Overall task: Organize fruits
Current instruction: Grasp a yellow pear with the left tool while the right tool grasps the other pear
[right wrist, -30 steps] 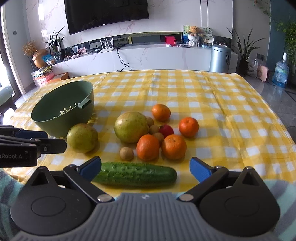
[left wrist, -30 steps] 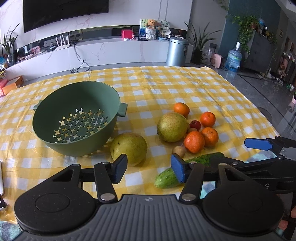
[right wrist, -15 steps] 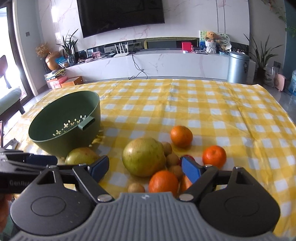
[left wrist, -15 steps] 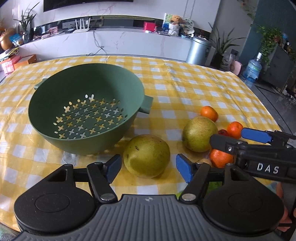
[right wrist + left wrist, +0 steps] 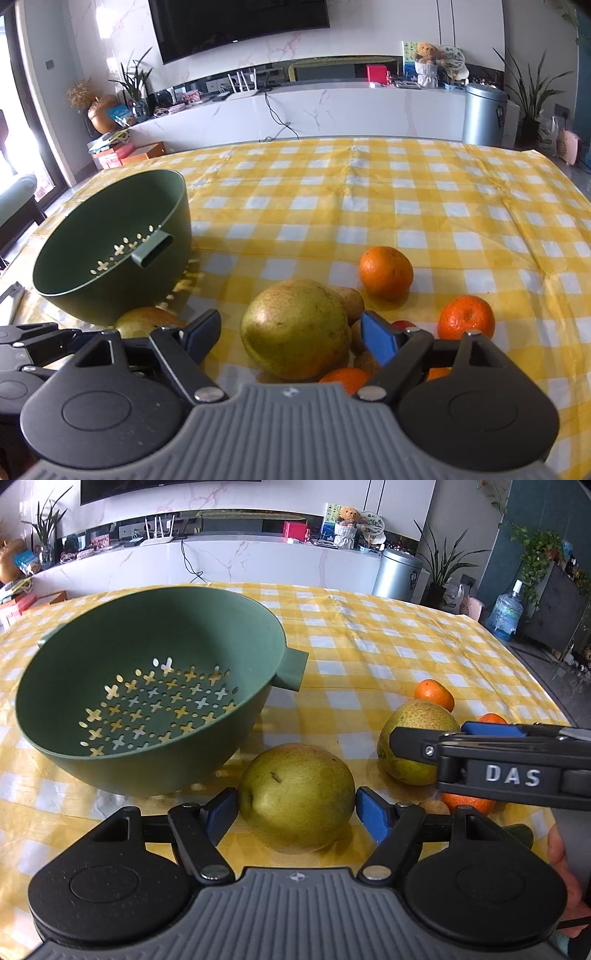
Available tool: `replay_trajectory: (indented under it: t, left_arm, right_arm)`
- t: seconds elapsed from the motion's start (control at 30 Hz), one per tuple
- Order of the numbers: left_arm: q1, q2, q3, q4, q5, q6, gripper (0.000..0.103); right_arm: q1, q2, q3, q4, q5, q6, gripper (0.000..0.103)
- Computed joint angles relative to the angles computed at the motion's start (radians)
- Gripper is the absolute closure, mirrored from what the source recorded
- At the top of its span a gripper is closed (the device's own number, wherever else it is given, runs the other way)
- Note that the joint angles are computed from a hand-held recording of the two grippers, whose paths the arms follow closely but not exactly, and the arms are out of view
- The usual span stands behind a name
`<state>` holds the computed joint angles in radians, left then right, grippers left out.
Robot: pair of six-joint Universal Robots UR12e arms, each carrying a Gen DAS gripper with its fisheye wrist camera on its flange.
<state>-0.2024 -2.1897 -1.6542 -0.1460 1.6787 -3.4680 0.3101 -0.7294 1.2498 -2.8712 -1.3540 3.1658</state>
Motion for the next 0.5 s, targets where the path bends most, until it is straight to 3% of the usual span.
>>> replay_trajectory:
  t: [0.27,0.5]
  left_arm:
    - [-0.006,-0.014,0.008,0.011,0.022,0.029,0.019]
    - [0.000,-0.011,-0.002,0.028,0.000,0.037,0.024]
  right_arm:
    - [0.017,0.010,-0.009,0.001,-0.061,-0.049,0.034]
    - [0.027,0.012,-0.006,-0.018,-0.100,-0.088,0.036]
